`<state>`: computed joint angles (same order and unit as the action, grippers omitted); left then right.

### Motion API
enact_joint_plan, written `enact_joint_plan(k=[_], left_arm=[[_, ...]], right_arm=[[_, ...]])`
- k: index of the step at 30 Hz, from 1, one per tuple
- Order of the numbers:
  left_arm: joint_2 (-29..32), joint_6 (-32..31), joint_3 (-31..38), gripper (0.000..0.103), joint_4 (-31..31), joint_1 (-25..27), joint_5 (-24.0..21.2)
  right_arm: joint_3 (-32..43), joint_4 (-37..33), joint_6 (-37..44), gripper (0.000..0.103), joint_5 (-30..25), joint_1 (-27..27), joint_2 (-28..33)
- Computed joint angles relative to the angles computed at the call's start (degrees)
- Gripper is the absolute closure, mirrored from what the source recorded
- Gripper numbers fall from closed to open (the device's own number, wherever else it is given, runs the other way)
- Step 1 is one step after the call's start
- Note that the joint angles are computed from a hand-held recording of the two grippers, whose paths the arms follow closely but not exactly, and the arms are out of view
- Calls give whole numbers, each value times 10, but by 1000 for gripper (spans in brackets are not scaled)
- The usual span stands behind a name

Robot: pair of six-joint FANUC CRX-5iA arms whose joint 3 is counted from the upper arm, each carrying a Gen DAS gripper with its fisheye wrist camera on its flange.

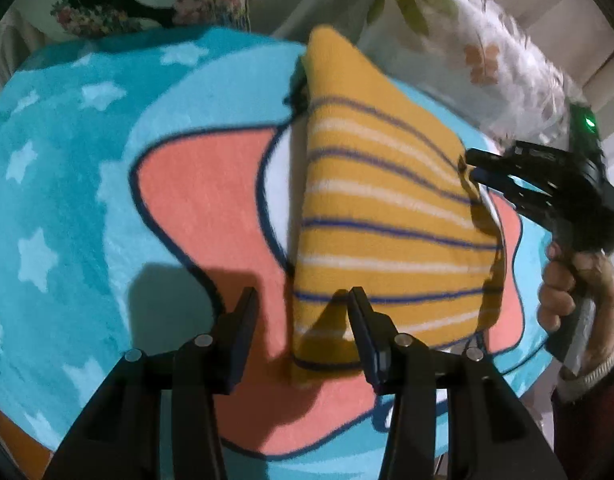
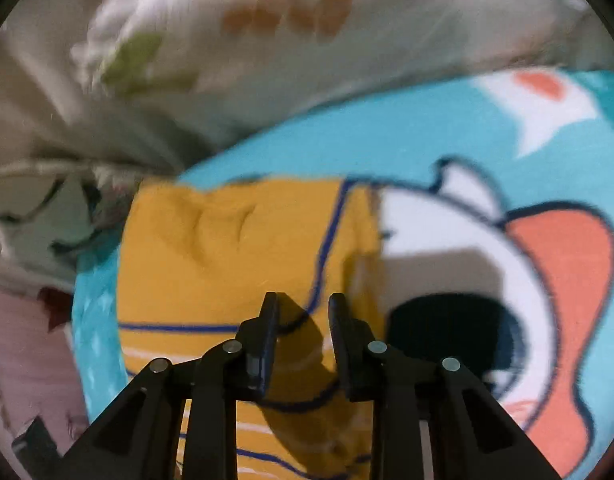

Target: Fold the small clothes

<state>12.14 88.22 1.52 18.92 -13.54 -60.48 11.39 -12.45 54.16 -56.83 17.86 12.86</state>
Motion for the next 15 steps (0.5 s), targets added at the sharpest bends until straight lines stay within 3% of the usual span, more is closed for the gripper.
enact_joint_plan(k=[3,7,9,10,11,15], left_arm=[[37,-7,42,57,8,3,-4],[104,-26,118,55,23,1,-13],[146,-11,189,47,-19,-7,-56],[154,-8,206,45,-31,-8,-67],[153,-23,207,45,-24,-7,-61],[165,-51,237,45,-11,-7,-39]], right_arm=[[34,-36,38,74,-4,-1,5],[113,-144,115,74,-68,-21,68],[95,-158,114,82,-49,-33,68],[84,-167,112,89,-41,-39,61],[72,-167,101,89,-34,-45,53],[49,-156,75,74,-20,-56,19]])
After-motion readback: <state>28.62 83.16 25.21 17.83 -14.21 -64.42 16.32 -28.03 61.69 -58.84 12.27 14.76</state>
